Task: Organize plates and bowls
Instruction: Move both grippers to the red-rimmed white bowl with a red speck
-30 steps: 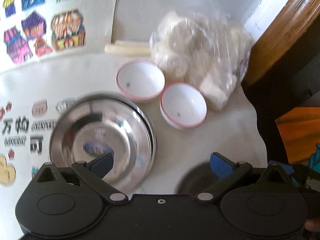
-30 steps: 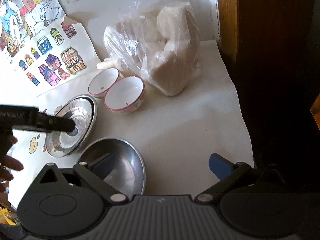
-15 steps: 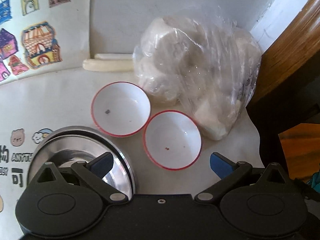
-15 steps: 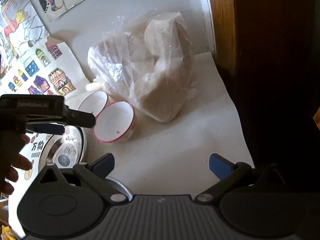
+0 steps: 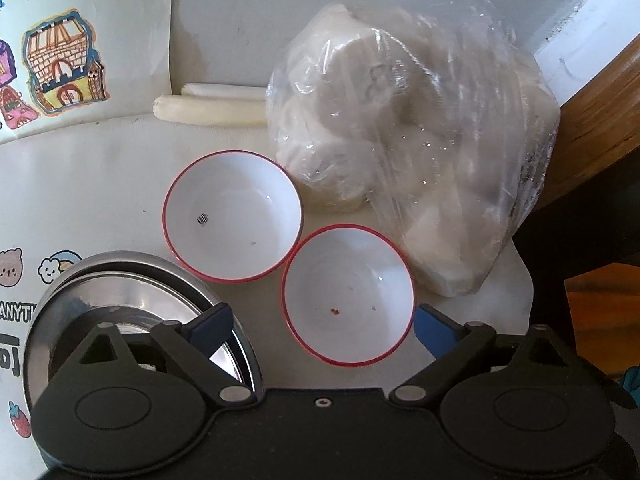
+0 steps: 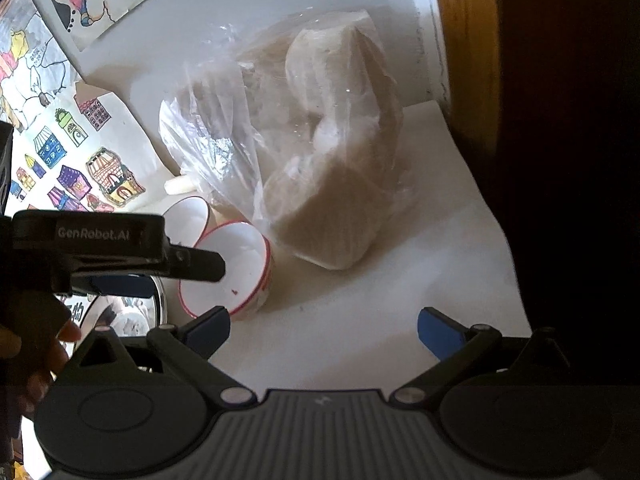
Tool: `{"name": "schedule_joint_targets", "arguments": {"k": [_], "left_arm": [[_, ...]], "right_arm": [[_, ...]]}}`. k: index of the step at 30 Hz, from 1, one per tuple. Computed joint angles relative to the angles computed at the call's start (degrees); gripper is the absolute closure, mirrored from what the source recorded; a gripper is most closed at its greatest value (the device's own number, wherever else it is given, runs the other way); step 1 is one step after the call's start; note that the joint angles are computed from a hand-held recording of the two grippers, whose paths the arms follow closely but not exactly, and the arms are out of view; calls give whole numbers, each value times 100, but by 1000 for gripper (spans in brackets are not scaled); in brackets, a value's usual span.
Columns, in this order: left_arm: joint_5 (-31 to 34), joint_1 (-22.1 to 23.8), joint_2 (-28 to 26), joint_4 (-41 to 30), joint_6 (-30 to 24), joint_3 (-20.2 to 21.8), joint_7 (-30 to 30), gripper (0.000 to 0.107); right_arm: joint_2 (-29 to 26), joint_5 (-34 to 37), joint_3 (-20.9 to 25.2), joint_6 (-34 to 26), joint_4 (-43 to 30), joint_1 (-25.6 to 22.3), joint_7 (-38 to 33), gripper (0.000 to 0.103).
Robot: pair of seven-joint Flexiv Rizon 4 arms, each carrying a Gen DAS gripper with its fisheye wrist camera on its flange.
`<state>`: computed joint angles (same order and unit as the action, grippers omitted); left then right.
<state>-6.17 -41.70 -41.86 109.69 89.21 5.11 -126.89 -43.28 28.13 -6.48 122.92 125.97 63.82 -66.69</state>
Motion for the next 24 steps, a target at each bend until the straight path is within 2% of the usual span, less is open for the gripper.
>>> {"name": "schedule_joint_targets", "arguments": {"k": [8,13,15,20,23,24], "left_arm": [[-68,389,-60,61,295,-432,303,26],[-214,350,-101,7,285,-434,400,35],[-255,334,-114,2,269,-425,414,45],[-320,313,-136,-8,185,-372,397,55],[-334,347,-148,-10,127,-374,395,64],[-336,355,-157,-18,106,-372,391,68]], "right_arm": [[-109,-279,139,-86,-253,-250,105,14],[-141,-365,127,-135,-318,-262,155,19],[-154,-404,145,-137,-335,-290,185,21],[-188,-501,218,-136,-391,-381,279,25],[-219,-561,223,-146,-447,-412,309,33],[-225,-587,227,-162,-469,-427,320,39]]}}
